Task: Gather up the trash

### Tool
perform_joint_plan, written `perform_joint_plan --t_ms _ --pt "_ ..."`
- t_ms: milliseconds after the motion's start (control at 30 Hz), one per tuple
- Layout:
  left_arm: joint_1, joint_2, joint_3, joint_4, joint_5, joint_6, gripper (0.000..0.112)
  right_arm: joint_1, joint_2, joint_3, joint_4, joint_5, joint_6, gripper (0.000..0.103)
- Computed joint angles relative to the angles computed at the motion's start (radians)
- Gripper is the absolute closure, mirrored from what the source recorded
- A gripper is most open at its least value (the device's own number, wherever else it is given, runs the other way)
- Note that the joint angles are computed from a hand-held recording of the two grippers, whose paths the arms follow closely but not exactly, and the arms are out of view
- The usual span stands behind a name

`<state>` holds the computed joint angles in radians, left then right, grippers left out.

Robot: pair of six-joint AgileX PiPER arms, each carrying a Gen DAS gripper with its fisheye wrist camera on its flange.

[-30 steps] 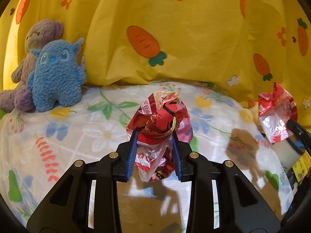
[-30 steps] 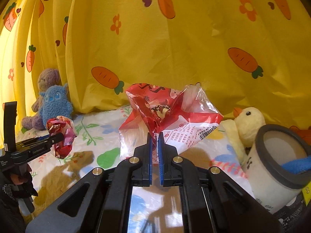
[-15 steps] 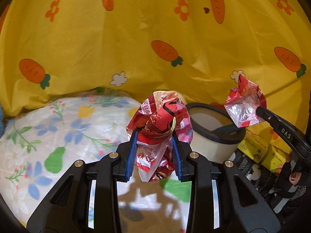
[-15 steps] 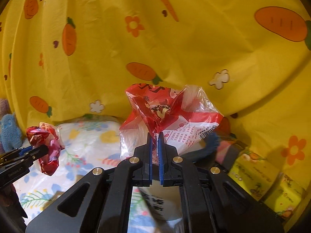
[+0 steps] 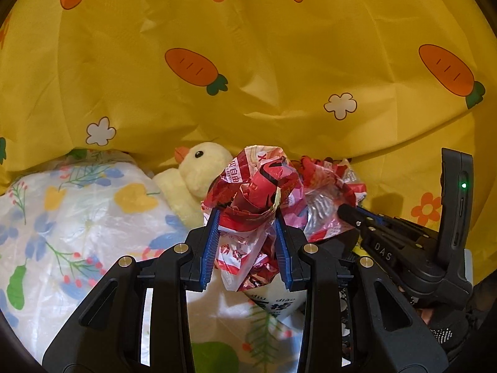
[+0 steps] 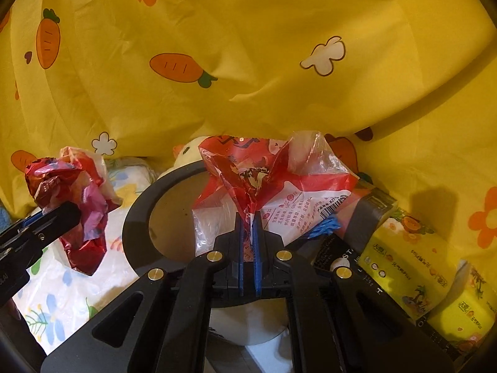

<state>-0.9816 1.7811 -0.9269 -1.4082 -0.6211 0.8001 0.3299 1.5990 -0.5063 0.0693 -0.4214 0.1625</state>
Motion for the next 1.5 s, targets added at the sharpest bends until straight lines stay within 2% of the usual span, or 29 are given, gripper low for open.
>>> perform_joint_plan --t_ms 167,300,367,433,533,600,767,833,933,1100,1200,1233,1367,1433,1500 --pt "0.054 0.055 -0.067 0.079 0.067 -0.020 0.078 -0.019 0.034 -0.020 -0.105 -0.002 0.095 0.097" --pt "0.091 0.099 -0.114 0.133 0.120 -0.058 0.076 -0.036 0.043 -0.010 -0.134 -0.025 0.118 0.097" --pt "0.114 0.114 -0.131 0.170 0.159 -0.093 0.076 -0.027 0.049 -0.021 -0.096 -0.020 0.088 0.093" --pt "0.122 0.128 -0.145 0.184 0.171 -0.105 0.074 -0.040 0.046 -0.020 -0.161 -0.024 0.141 0.091" --pt "0.134 0.137 -0.138 0.286 0.186 -0.218 0.061 -0.048 0.040 -0.016 -0.151 -0.038 0.129 0.075" --pt "0.145 0.138 -0.132 0.349 0.202 -0.290 0.052 -0.054 0.039 -0.013 -0.154 -0.049 0.133 0.072" --pt "0.145 0.122 -0.093 0.381 0.165 -0.372 0.035 -0.055 0.031 -0.001 -0.117 -0.072 0.099 0.055" --pt "0.136 0.110 -0.073 0.369 0.141 -0.366 0.033 -0.055 0.022 0.012 -0.112 -0.090 0.098 0.050" --pt "0.092 0.089 -0.043 0.249 0.065 -0.257 0.028 -0.044 -0.003 0.041 -0.067 -0.119 0.063 0.041" --pt "-0.013 0.041 0.032 0.032 -0.135 -0.128 0.017 0.033 -0.058 0.100 0.108 -0.165 -0.061 0.017" --pt "-0.089 0.001 0.089 -0.087 -0.264 -0.080 0.015 0.126 -0.096 0.125 0.306 -0.177 -0.204 0.013" --pt "-0.117 -0.013 0.109 -0.122 -0.306 -0.072 0.015 0.160 -0.108 0.132 0.374 -0.182 -0.246 0.007" --pt "-0.224 -0.066 0.184 -0.229 -0.437 -0.075 0.015 0.312 -0.143 0.160 0.608 -0.231 -0.401 0.006" --pt "-0.280 -0.083 0.215 -0.279 -0.498 -0.094 0.015 0.419 -0.152 0.167 0.775 -0.283 -0.514 0.006" --pt "-0.330 -0.101 0.242 -0.335 -0.545 -0.114 0.015 0.498 -0.162 0.183 0.865 -0.325 -0.555 0.006"
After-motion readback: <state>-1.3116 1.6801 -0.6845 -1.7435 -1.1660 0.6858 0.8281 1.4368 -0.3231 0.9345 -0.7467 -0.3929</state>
